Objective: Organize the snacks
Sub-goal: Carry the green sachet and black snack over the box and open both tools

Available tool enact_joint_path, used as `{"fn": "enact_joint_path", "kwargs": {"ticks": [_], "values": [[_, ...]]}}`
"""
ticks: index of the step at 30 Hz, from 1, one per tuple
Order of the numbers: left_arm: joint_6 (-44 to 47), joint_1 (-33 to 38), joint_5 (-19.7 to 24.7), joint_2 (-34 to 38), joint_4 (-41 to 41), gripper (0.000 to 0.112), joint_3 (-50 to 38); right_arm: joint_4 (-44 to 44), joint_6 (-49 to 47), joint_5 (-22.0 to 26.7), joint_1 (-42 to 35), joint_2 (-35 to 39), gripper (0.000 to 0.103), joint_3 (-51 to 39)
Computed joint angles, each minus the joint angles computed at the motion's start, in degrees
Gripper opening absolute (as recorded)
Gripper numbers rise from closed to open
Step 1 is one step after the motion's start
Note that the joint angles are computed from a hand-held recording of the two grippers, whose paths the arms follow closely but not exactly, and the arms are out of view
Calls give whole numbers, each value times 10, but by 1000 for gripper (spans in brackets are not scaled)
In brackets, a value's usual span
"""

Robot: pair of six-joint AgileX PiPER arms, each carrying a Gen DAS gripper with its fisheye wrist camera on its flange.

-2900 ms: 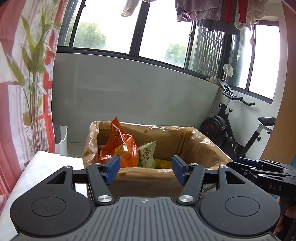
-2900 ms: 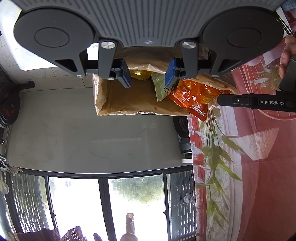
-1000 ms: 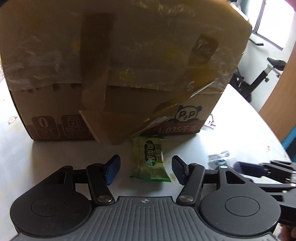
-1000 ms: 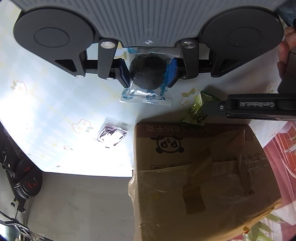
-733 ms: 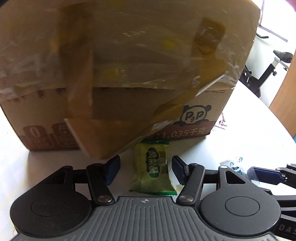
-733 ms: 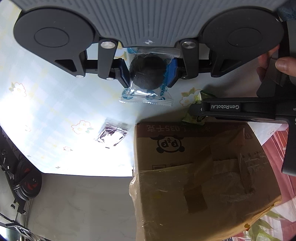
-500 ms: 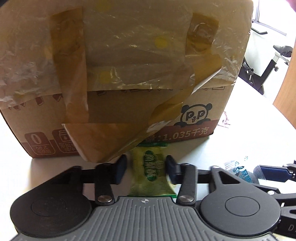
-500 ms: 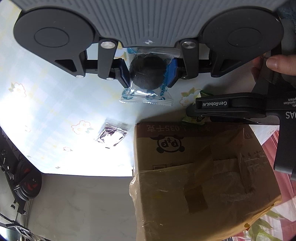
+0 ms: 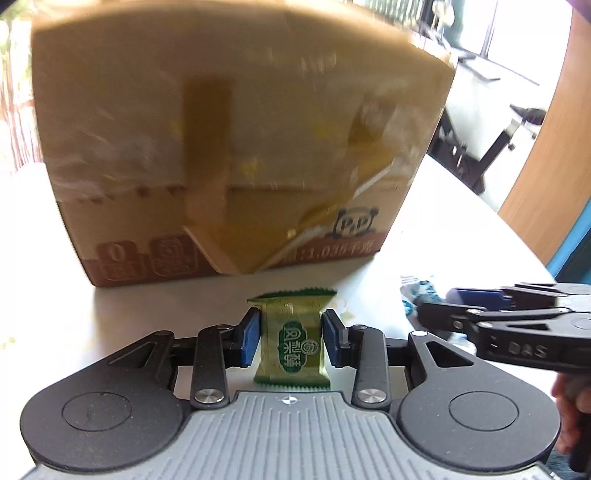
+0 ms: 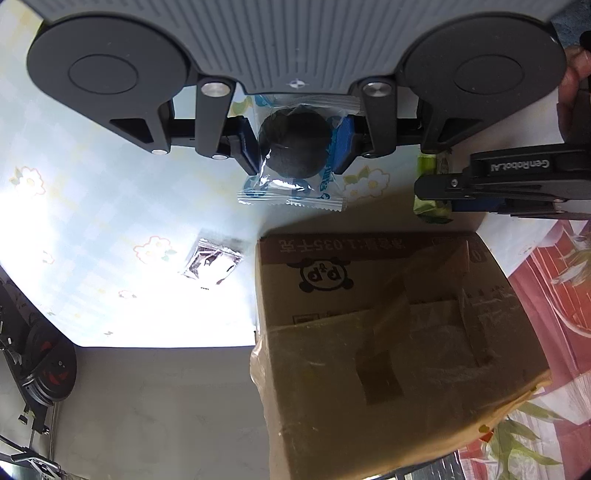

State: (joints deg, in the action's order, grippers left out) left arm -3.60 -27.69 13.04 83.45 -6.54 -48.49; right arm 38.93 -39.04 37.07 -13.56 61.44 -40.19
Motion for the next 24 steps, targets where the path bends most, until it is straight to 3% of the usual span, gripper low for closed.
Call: {"fn": "enact_joint_path", "kwargs": {"ticks": [2,7,12,19,24], "values": [[44,10,2,-32,-36,38,16,22,-23,11,-6,-11,45,-6],[27,23,-8,-96,-18,38,42,58,-58,30,-13,-34,45,-22],[48,45,18,-176,-31,38,43,91,-88,52,-22,-51,45,-46],[86,62,34,-217,-35,38,-26,184,-168,99,-57,-70,45,-94],[107,69,55,-196,-31,38,-113,213,-186,89,-35,-34,45,-168]]}}
